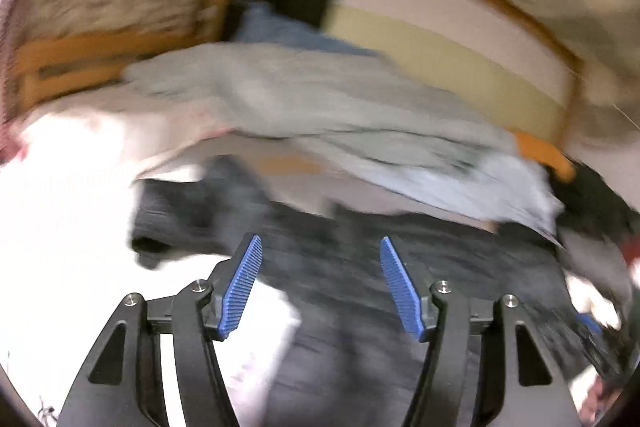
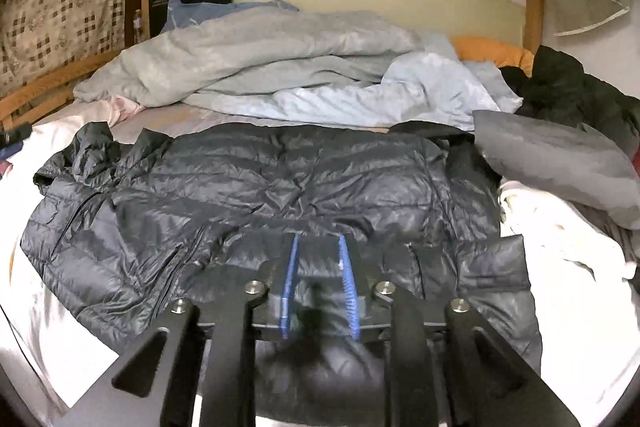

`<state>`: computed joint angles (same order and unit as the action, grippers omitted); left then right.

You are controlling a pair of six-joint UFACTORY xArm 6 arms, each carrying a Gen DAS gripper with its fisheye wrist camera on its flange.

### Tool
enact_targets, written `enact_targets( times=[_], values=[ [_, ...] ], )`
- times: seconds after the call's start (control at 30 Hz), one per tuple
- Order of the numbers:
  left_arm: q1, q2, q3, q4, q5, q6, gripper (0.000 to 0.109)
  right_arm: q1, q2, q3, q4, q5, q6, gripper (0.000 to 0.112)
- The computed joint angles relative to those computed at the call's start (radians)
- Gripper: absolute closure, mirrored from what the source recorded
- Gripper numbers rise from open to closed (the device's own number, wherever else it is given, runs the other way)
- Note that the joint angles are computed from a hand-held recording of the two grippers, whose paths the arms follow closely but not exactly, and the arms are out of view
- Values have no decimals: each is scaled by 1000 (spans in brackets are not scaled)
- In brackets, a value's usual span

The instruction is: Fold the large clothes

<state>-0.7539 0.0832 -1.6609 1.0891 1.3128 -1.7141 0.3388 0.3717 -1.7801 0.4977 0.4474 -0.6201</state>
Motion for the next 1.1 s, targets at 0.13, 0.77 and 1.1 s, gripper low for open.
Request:
enact_targets(
  times=[0.13, 0.77, 1.1],
  values=[
    [145, -172, 203, -122, 35, -19, 49, 12, 18, -18, 17, -11, 3, 84],
    [240, -341, 441, 91, -56, -251, 103, 25, 28, 51, 1, -23, -21, 72],
    [101, -31, -144, 307, -265, 61, 103, 1, 117, -323, -17, 160, 52, 63]
  ],
)
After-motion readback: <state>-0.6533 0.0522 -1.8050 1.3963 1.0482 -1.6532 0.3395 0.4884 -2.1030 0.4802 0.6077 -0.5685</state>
